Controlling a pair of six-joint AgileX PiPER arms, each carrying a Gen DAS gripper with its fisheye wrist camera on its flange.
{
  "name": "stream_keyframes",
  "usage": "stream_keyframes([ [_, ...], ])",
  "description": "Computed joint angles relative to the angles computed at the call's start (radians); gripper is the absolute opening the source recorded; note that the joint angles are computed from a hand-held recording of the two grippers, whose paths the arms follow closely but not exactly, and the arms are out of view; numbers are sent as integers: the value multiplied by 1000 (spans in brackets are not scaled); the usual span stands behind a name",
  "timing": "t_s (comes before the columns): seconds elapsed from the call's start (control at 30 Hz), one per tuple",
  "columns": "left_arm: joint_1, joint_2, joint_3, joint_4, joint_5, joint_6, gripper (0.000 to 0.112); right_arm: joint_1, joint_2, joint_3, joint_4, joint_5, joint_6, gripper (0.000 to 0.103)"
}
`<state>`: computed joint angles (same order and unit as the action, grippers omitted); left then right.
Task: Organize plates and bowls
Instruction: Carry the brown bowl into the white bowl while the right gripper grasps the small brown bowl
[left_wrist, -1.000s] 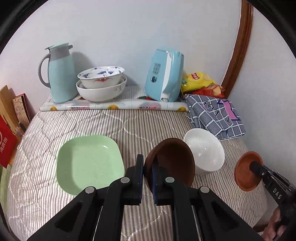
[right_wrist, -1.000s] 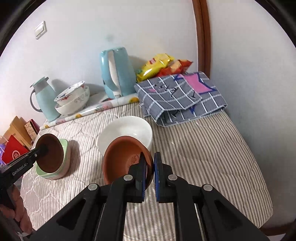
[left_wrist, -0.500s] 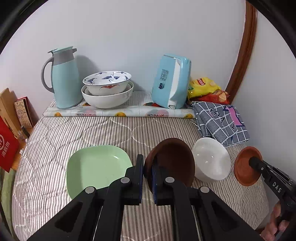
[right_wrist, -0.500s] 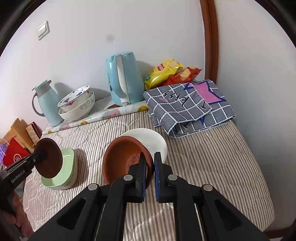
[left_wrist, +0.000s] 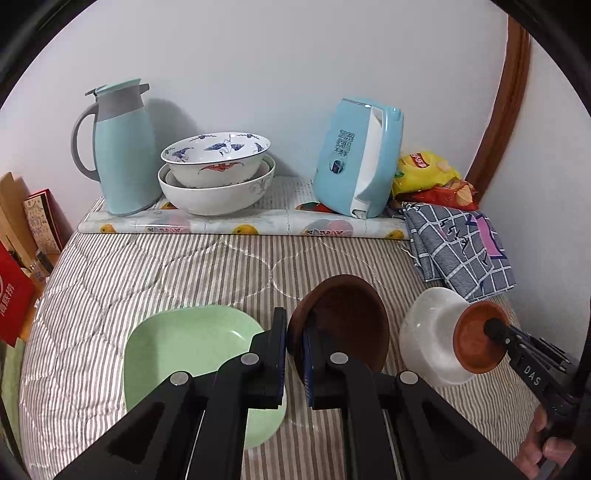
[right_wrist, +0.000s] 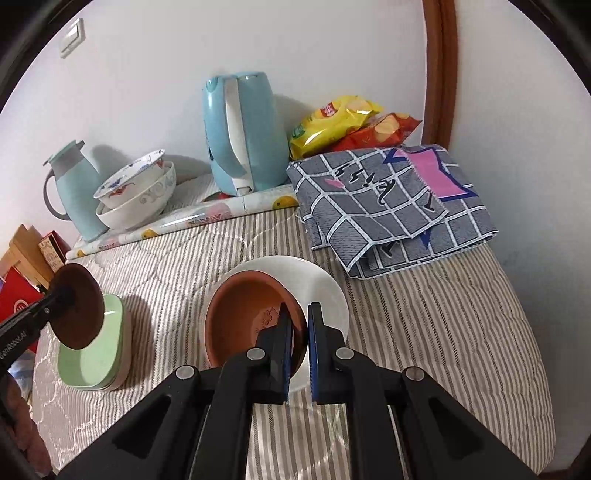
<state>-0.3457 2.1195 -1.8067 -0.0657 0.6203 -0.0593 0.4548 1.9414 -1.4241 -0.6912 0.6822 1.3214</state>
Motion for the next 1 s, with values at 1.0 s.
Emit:
stream_keyframes([
  [1.0,4,213,-286,-11,130,4,8,-68,253,-274,208,97,-289,8],
])
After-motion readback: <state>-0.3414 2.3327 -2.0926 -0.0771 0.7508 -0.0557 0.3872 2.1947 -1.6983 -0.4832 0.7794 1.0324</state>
